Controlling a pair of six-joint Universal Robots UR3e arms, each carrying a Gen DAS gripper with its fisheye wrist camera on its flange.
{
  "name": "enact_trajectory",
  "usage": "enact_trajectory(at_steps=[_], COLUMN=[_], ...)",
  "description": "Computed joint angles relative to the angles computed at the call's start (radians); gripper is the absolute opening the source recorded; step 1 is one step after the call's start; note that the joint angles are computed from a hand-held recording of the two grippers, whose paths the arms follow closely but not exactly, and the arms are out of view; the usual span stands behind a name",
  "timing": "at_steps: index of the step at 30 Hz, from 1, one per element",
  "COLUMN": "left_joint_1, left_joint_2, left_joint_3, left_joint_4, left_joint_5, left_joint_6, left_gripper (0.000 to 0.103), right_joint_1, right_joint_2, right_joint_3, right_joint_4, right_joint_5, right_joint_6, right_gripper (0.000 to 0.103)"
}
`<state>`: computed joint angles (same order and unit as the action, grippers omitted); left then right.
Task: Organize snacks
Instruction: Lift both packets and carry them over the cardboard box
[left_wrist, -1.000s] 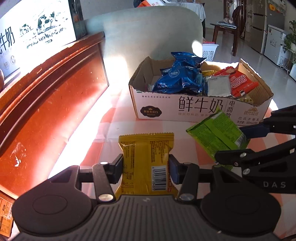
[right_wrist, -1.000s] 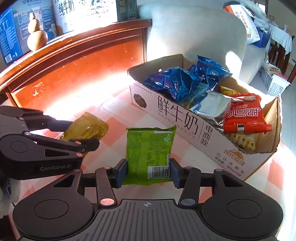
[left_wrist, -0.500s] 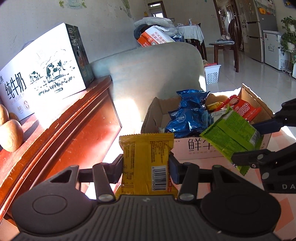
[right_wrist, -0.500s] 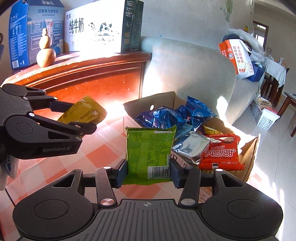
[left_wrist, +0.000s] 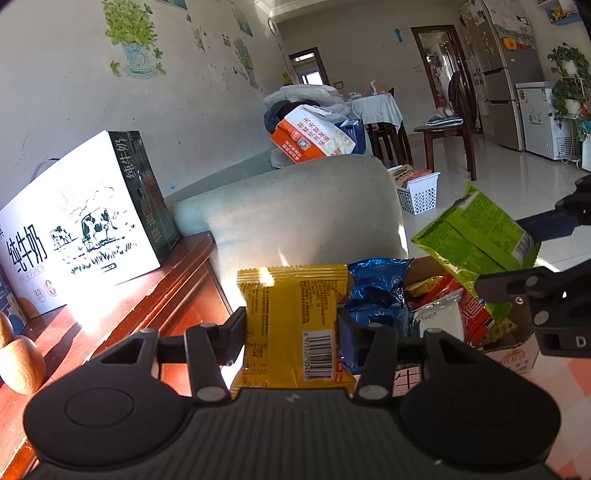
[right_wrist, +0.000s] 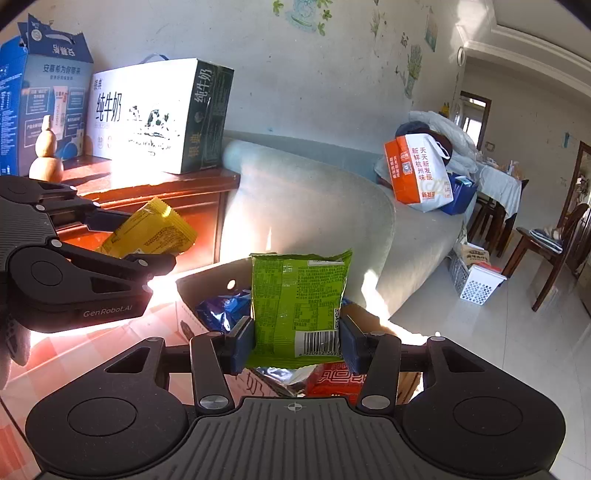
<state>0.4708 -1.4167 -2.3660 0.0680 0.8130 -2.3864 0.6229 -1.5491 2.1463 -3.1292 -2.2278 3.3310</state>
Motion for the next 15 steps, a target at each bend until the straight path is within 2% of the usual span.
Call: enact_trajectory(at_steps=[7,15], left_joint_1=[-0.148,-0.273], left_joint_2=[-0.167,-0.315], left_joint_3=[0.116,0.253], left_joint_4=[0.094,0.121], left_joint_5=[0.082,0.150], left_joint_6=[-0.049,-0.138], left_gripper=[0.049,0.049], right_joint_1=[-0.104,-0.264], right_joint_2=[-0.048,-0.102], right_joint_3=[0.044,0.077], right_joint_4=[-0.027,-0.014], right_joint_5=[0.041,0.181], right_joint_6=[-0.027,0.028], right_gripper=[0.048,0.048])
